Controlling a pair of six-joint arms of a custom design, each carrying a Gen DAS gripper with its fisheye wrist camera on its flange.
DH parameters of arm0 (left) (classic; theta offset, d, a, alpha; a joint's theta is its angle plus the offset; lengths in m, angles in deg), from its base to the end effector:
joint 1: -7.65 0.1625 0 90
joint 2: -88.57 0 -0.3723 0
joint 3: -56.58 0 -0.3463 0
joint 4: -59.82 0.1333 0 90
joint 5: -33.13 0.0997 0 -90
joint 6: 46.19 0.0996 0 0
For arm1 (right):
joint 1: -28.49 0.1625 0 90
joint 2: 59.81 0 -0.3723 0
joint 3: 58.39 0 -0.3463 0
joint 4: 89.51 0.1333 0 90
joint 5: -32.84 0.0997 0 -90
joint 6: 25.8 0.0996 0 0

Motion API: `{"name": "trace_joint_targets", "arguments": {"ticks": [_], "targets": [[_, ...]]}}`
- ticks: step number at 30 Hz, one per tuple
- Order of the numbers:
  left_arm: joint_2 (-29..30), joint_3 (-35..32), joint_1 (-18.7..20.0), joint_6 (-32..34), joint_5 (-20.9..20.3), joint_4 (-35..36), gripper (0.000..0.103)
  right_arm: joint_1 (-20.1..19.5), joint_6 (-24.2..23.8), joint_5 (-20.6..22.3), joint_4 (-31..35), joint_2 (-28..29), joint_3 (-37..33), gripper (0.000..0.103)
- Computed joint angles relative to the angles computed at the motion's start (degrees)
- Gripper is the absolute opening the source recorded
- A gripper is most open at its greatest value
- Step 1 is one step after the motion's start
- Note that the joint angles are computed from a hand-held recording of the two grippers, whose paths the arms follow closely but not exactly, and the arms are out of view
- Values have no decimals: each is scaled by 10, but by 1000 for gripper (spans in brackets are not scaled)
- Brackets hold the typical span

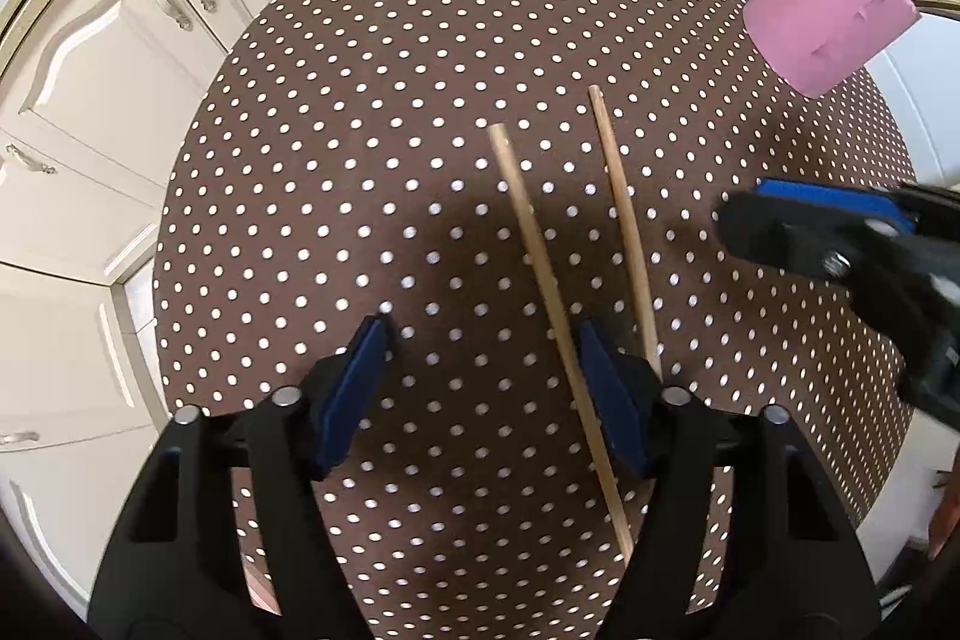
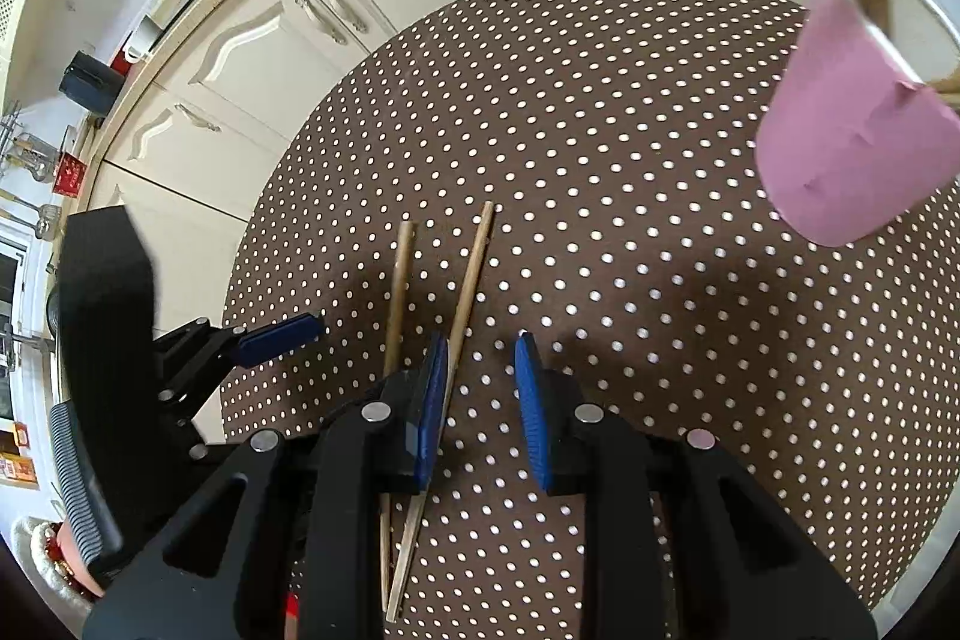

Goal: Organize utensils
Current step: 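Close the right tool on a chopstick while the left tool grasps the other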

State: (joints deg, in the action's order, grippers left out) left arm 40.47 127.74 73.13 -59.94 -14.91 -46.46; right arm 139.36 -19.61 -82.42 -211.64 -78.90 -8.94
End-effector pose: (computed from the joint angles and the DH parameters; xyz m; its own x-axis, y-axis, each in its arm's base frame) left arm -0.0910 -0.6812 0.2186 -0.7233 0.1548 -0.6730 0.2473 0.9680 -0.0431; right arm 0.3531 -0.6713 0.0223 -0.8832 -0.2074 0.4207 -0.2624 0.9619 -0.0767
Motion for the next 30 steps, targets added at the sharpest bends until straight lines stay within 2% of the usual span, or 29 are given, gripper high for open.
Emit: {"name": "trace_joint_targets", "arguments": {"ticks": [4, 14, 18, 19, 23, 27, 29, 30], "targets": [[-17, 23, 4, 7, -4, -20, 53, 2, 3, -4, 48, 39, -63, 22], [-37, 24, 18, 0, -25, -18, 53, 7, -2, -37, 175, 153, -255, 21], [-20, -10, 24, -5, -26, -4, 53, 6, -7, -49, 212, 189, -326, 8], [-11, -24, 27, -2, -25, -2, 53, 2, -8, -41, 214, 191, -332, 8], [23, -80, 31, -7, -21, 22, 53, -9, -3, -17, 208, 171, -309, 5], [52, -126, 32, -11, -15, 41, 52, -15, 2, -6, 162, 119, -219, 5], [66, -144, 30, -21, 3, 44, 44, -17, 2, 1, 139, 94, -179, 5], [72, -151, 30, -26, 17, 45, 36, -18, 2, 5, 131, 84, -165, 5]]}}
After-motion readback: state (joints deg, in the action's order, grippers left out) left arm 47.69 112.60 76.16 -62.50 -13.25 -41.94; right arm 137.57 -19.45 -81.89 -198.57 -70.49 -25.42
